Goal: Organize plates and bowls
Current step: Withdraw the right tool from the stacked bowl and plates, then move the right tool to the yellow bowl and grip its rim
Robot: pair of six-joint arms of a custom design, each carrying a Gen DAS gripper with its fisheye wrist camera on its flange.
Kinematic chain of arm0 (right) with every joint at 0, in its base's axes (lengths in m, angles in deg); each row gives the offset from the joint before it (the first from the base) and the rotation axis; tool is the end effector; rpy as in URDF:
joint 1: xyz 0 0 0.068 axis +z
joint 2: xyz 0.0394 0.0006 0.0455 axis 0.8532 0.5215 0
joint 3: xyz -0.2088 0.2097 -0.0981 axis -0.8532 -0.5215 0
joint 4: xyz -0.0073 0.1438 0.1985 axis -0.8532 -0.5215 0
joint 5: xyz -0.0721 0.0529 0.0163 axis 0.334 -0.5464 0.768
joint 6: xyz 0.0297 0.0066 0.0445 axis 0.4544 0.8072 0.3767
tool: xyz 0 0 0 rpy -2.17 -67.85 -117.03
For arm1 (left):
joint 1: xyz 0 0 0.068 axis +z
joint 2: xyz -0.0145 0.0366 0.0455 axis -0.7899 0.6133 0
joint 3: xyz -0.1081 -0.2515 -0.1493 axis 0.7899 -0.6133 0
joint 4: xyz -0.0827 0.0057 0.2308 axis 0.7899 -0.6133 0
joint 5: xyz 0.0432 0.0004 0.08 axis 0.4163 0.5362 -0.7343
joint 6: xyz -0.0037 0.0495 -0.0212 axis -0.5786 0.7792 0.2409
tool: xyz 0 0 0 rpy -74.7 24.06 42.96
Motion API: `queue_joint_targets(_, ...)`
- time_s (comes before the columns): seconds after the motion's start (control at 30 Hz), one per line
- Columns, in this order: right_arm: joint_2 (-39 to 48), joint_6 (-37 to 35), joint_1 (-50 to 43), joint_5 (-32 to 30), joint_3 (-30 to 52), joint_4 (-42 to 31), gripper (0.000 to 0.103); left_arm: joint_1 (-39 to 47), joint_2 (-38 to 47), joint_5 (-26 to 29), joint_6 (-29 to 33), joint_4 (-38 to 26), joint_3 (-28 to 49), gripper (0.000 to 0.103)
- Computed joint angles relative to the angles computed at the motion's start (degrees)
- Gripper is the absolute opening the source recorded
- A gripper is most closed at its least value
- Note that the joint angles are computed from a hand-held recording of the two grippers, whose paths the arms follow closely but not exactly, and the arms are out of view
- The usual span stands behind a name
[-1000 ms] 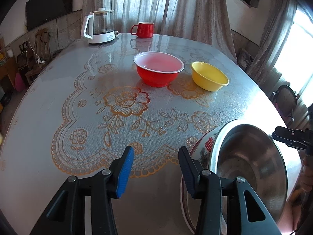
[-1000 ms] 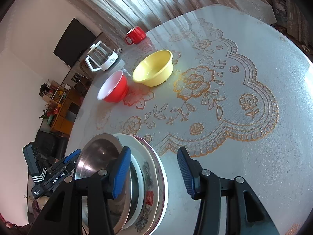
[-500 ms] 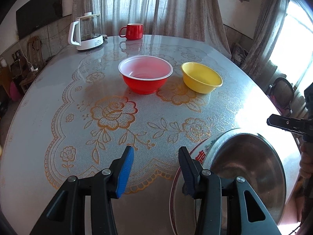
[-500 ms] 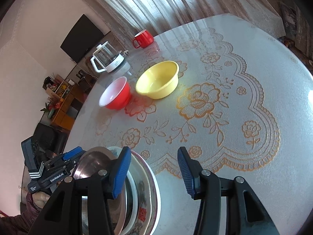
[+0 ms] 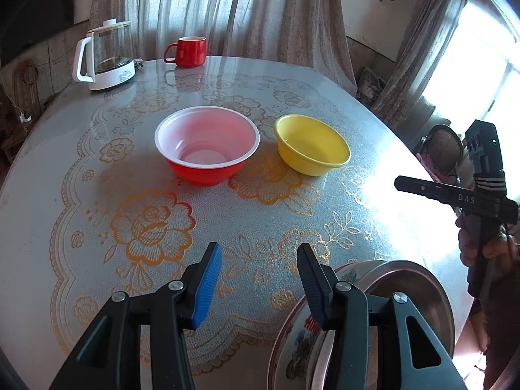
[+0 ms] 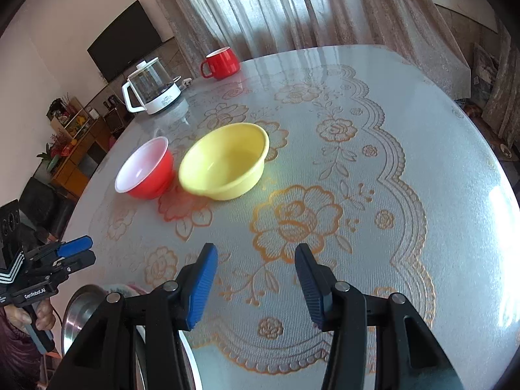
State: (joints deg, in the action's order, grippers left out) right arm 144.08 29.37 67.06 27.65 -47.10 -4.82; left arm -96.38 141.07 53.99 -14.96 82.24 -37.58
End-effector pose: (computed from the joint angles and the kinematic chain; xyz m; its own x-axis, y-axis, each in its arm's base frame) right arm 0.3346 0.0659 0.0549 -0.7918 -0.1774 -0.5844 -0.4313 0.8400 0.3294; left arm 0.1844 -0.1663 0.0792 -0.8023 -0.0719 -0.5926 0.0688 0.9749 -0.2115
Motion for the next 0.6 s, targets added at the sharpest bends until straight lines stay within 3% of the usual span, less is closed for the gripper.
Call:
queue_joint_targets(0.27, 5.12, 4.63, 2.91, 1.81, 13.19, -6.16, 0.052, 3.47, 2.66, 5.30, 5.60, -1.01, 5.84, 0.052)
queue_joint_targets(0.4, 8.33, 7.00, 4.09, 4.67, 20.59, -9.95, 0.052, 6.37, 4.63, 9.71, 9.13, 1.61, 7.39, 0.062)
queue_joint_targets(0.6, 12.79, 8.51, 6.21, 8.10, 31.52, -16.45, 0.052, 8.79, 6.97, 12.38, 8.95, 2.01, 9.53, 0.062)
